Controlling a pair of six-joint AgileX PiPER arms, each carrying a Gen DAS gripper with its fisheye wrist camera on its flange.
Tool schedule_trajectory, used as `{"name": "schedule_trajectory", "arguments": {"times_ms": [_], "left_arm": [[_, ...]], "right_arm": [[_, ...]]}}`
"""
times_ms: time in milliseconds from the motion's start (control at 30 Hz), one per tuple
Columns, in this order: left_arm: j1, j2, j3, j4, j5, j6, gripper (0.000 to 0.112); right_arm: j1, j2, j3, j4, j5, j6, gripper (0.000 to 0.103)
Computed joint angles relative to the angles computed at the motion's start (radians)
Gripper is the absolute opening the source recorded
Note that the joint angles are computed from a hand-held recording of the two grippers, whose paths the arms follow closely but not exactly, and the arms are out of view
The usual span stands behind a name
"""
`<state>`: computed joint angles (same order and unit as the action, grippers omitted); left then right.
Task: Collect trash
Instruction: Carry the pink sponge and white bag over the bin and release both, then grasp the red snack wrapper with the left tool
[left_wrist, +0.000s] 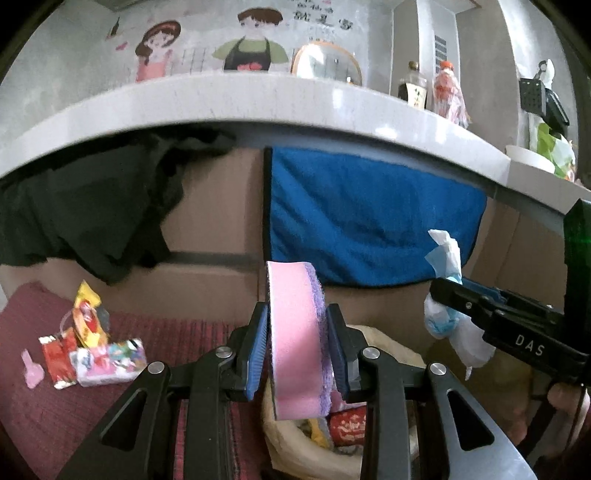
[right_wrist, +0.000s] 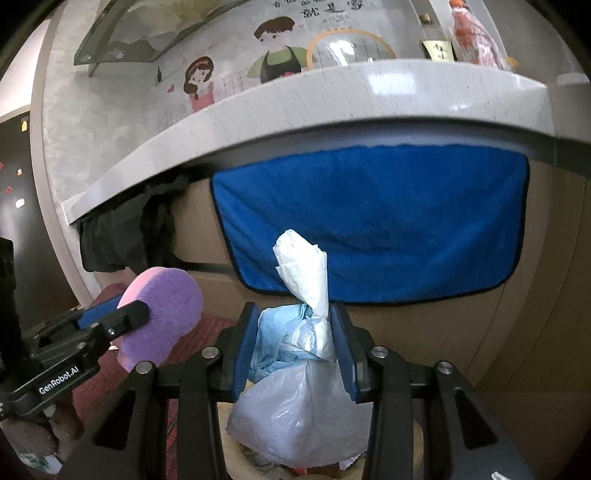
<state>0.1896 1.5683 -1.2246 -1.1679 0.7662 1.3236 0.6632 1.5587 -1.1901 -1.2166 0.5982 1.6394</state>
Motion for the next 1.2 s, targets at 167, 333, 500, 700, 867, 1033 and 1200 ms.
{"name": "schedule_trajectory", "arguments": {"times_ms": [167,333,500,700,867,1033,1200], "left_arm": [[-0.026,0.050,-0.019,0.023,0.002,-0.024,0.032],[-0.048,0.094,-0.036,0.045,0.001,-0.042,0.032],[-0.059,0.136,-0.061,0.068,0.009,-0.077,0.032],[-0.013,0.221,-0.150,0.041,0.170,-0.102,0.051],[0.032,0.224,-0.184,0.031,0.218,-0.140,0.052],[0.103,0.230,-0.224,0.047,0.236,-0.175,0.052],[0.200,0.251,-0.259,0.061,0.247,-0.189,0.052]], "right_arm": [[-0.032,0.018,0.026,0.006,-0.048,0.018,0.037],[-0.064,0.039,0.034,0.014,-0.091,0.028,0.037],[-0.079,0.065,0.029,0.026,-0.109,0.026,0.037],[-0.093,0.080,0.038,0.003,-0.133,0.070,0.045],[-0.107,0.067,0.067,-0.027,-0.178,0.128,0.047],[-0.070,0.068,0.042,-0.008,-0.117,0.098,0.048],[-0.021,0.078,-0.010,0.018,-0.055,0.052,0.048]]}}
